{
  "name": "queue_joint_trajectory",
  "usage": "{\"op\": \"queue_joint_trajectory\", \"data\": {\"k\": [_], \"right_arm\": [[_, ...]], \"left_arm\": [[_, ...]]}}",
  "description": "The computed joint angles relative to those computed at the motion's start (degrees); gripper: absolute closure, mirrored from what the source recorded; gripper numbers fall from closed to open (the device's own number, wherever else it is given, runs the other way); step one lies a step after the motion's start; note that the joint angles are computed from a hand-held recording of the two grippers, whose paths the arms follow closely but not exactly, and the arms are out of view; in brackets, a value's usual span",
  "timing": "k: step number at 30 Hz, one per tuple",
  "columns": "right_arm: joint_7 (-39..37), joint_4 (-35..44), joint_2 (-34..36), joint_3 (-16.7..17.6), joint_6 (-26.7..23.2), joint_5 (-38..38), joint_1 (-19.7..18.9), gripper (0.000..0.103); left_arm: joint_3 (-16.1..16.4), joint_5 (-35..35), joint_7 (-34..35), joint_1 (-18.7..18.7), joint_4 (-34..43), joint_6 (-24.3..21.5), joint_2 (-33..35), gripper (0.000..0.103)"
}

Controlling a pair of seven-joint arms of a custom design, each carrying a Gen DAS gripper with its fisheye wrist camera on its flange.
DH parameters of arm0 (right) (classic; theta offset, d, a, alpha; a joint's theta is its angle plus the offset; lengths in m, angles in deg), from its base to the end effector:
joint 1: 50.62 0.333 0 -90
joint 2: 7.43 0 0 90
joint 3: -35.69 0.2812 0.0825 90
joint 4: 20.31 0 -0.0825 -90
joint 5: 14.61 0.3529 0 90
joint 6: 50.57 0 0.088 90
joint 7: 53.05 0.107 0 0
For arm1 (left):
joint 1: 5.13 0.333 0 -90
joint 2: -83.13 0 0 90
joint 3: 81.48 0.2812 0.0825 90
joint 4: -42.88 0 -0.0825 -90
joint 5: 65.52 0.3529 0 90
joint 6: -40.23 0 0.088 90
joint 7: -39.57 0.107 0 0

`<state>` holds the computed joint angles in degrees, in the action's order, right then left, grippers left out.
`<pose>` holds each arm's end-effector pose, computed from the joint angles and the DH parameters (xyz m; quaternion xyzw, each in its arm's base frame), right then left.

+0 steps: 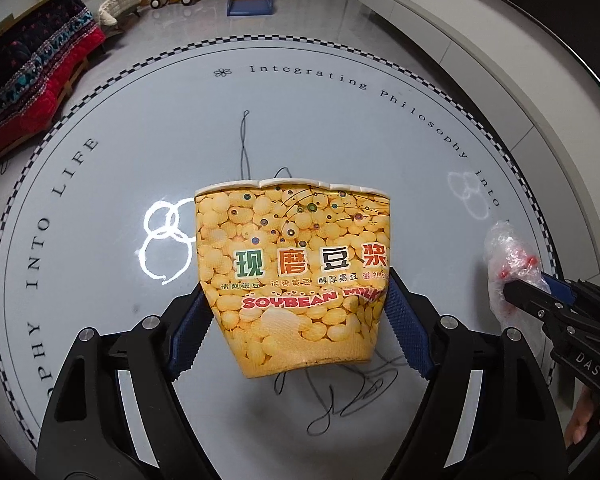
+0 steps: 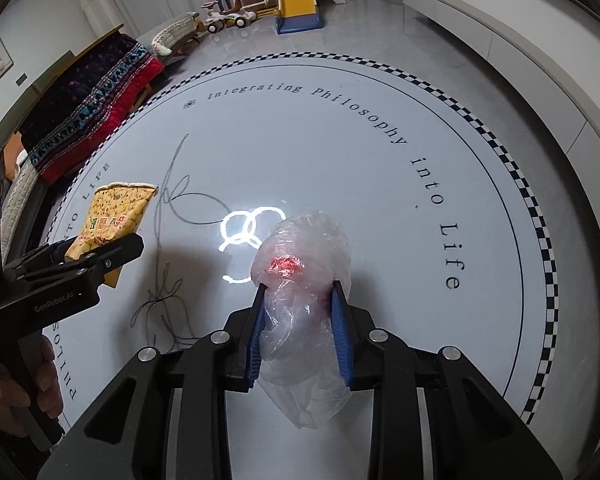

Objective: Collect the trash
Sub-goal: 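Carry the paper cup and plastic bag over the black bin and release both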

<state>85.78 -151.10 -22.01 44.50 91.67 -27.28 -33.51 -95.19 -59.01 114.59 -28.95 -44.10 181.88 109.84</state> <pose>0.4375 0.2175 0.4849 -0.5942 0.7663 -0.1329 0.2050 0.5581 -0.3941 0.4349 -0.5301 0.8108 -0.2363 0.0765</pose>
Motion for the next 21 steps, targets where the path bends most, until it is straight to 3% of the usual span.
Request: {"op": "queue_joint_trajectory", "data": {"k": [9,18,21], "right_arm": [[4.53,5.64,2.49,4.51,-2.91,-2.91,5.03,0.071],[6.99,13.8,8.38,6.46,-5.32,-5.89,11.05,0.071],[7.8,16.83,11.08,6.84,-5.96,-7.01,13.41,0.071]], "left_arm": [[-0.39,-2.72,0.0,4.53,-21.6,8.03,-16.08,0.025],[-0.07,-8.26,1.61,7.65,-39.23,13.51,-31.06,0.025],[1.47,-10.96,4.32,8.44,-44.72,14.78,-36.03,0.025]]}}
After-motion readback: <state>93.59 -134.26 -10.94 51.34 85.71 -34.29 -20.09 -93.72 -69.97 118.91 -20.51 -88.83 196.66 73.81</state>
